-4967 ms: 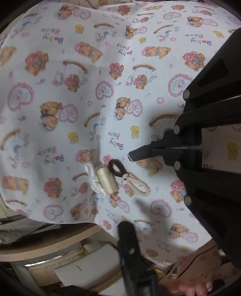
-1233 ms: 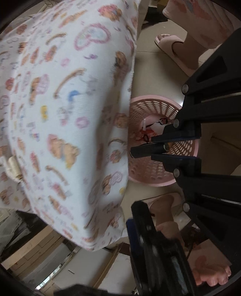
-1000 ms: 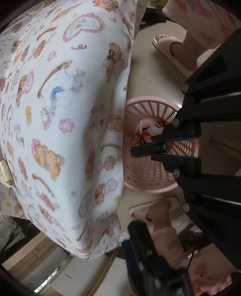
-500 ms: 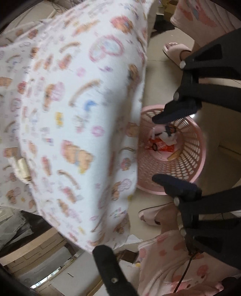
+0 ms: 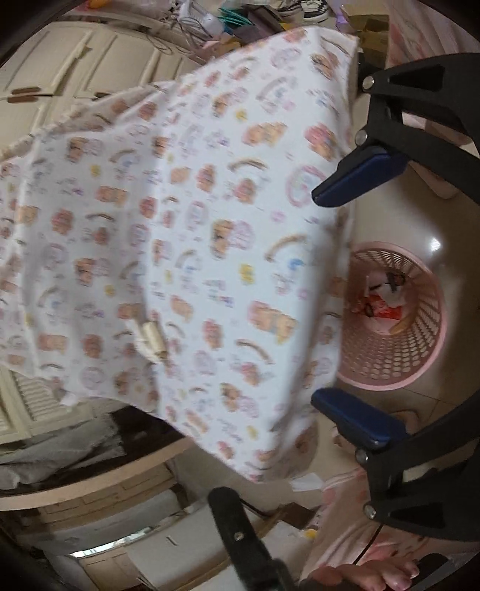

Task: Collect trash
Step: 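Raise both grippers toward the thread spool and tissue on the chair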

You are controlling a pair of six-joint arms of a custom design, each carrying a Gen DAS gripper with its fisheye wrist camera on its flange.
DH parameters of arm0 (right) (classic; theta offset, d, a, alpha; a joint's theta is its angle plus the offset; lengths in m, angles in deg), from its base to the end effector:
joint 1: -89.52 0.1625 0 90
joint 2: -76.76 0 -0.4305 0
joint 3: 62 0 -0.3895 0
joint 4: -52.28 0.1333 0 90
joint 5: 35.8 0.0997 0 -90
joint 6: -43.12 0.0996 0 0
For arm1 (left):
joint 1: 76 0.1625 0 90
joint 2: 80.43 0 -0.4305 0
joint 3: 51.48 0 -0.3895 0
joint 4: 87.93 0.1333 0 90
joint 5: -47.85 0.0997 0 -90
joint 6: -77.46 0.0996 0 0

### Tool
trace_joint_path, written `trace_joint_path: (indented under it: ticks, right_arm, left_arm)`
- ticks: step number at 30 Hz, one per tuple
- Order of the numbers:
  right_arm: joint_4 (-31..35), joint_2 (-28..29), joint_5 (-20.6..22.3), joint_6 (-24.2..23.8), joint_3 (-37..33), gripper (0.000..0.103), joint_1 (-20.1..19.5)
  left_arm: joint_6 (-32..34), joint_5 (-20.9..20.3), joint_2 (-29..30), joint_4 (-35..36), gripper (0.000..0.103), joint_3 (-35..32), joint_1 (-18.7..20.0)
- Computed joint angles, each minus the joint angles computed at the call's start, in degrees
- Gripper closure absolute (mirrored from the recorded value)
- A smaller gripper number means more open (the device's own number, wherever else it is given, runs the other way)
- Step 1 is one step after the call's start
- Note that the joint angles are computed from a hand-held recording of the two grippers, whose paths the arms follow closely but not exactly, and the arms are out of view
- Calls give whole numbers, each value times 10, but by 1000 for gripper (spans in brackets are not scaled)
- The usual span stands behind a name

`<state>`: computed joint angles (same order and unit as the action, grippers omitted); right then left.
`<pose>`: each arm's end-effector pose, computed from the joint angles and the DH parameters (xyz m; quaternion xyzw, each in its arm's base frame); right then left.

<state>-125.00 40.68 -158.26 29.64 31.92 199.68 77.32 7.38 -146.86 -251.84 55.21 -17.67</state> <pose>0.3105 -0.6140 0.0621 0.2007 -0.9095 0.2593 0.2556 -0.1309 -0.6104 0.3068 0.1195 0.8694 -0.3626 0.3136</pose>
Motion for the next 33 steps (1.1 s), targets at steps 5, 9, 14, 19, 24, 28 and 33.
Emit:
trace_joint_path:
  ticks: [5,9,14,19,24,28,33]
  right_arm:
    - [-16,1,-11,-9,-22,1,3]
    - [-3,3,-17,-12,-43,1,4]
    - [-9,24,-63,-39,-80,0,10]
    - [-6,31,-65,-52,-96,0,8]
    - [-4,42,-59,-73,-120,0,13]
    - [9,52,-50,-66,-141,0,15]
    - [24,74,-50,-70,-168,0,16]
  left_arm:
    - [6,-9,2,24,6,-37,6]
    - [26,-5,10,25,6,-59,7]
    - [-11,-55,6,32,6,-73,20]
    - [-13,-57,19,63,6,-99,26]
    - [25,-81,39,75,6,-151,35]
    - [57,-67,68,87,6,-200,47]
    - [10,-104,82,151,6,-236,82]
